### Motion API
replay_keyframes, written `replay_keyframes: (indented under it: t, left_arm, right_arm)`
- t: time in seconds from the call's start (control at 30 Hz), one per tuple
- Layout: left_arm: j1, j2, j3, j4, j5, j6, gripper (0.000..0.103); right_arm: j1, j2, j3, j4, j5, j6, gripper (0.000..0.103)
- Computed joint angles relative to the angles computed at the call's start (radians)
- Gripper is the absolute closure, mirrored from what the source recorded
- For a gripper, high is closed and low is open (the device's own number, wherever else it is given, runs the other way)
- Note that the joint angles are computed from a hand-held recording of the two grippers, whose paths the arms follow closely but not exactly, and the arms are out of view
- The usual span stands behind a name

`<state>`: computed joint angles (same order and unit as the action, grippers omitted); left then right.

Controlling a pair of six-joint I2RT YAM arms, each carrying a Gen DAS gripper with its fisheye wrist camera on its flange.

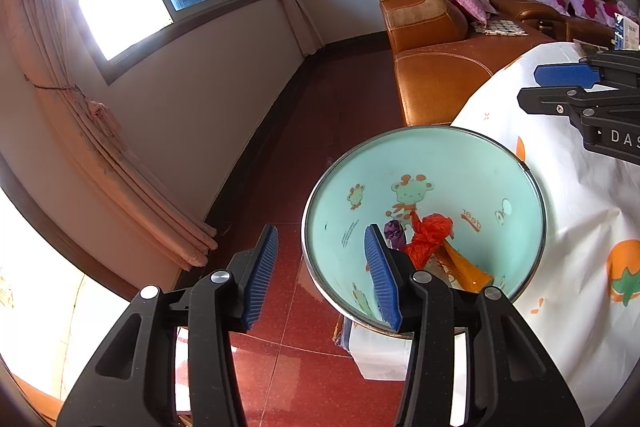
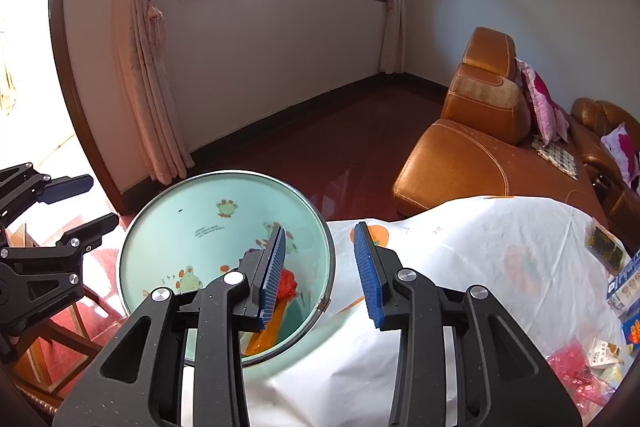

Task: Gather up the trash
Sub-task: 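Move both tools back over the trash on the table, then grasp the red-and-blue wrapper with the left gripper while the right gripper grasps the yellow sponge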

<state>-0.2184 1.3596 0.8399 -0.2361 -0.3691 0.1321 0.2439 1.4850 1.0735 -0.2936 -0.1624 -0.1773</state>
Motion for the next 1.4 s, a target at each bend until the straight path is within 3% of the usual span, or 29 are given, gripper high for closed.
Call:
replay_keyframes:
  t: [0.33, 0.5, 0.6, 0.73, 0.83, 1.0, 1.2, 1.4]
  left_arm:
    - [-0.007, -0.002, 0.001, -0.004, -0.002, -0.005, 0.050]
    - [-0.064, -0.003, 0.001, -0.015, -0.014, -0.025, 0.046]
    - [-0.145, -0.005, 0.004, -0.027, -0.030, -0.035, 0.045]
    - [-0.279, 0.011, 0.018, -0.041, -0.055, -0.051, 0.042]
    - [-0.374, 0.037, 0.045, -0.057, -0.067, -0.074, 0.042]
    - [-0.538, 0.106, 0.127, -0.076, -0.085, -0.131, 0.041]
    - [-0.716, 0.206, 0.217, -0.095, -0.108, -0.212, 0.035]
    - [-0.807, 0.346, 0.298, -0.103, -0.102, -0.275, 0.035]
  right_arm:
    - [-0.016, -0.035, -0.021, -0.018, 0.009, 0.004, 0.067]
    - [-0.116, -0.202, -0.082, -0.098, -0.011, -0.014, 0.062]
    - [-0.295, -0.330, -0.130, -0.170, -0.090, -0.068, 0.059]
    - [-0.664, -0.410, -0.163, -0.265, -0.259, -0.187, 0.055]
    - [-0.933, -0.404, -0.181, -0.299, -0.365, -0.286, 0.053]
    - [-1.264, -0.327, -0.204, -0.307, -0.450, -0.428, 0.052]
    - [-1.540, -0.253, -0.237, -0.330, -0.553, -0.580, 0.050]
    - [-1.596, -0.232, -0.264, -0.326, -0.584, -0.619, 0.043]
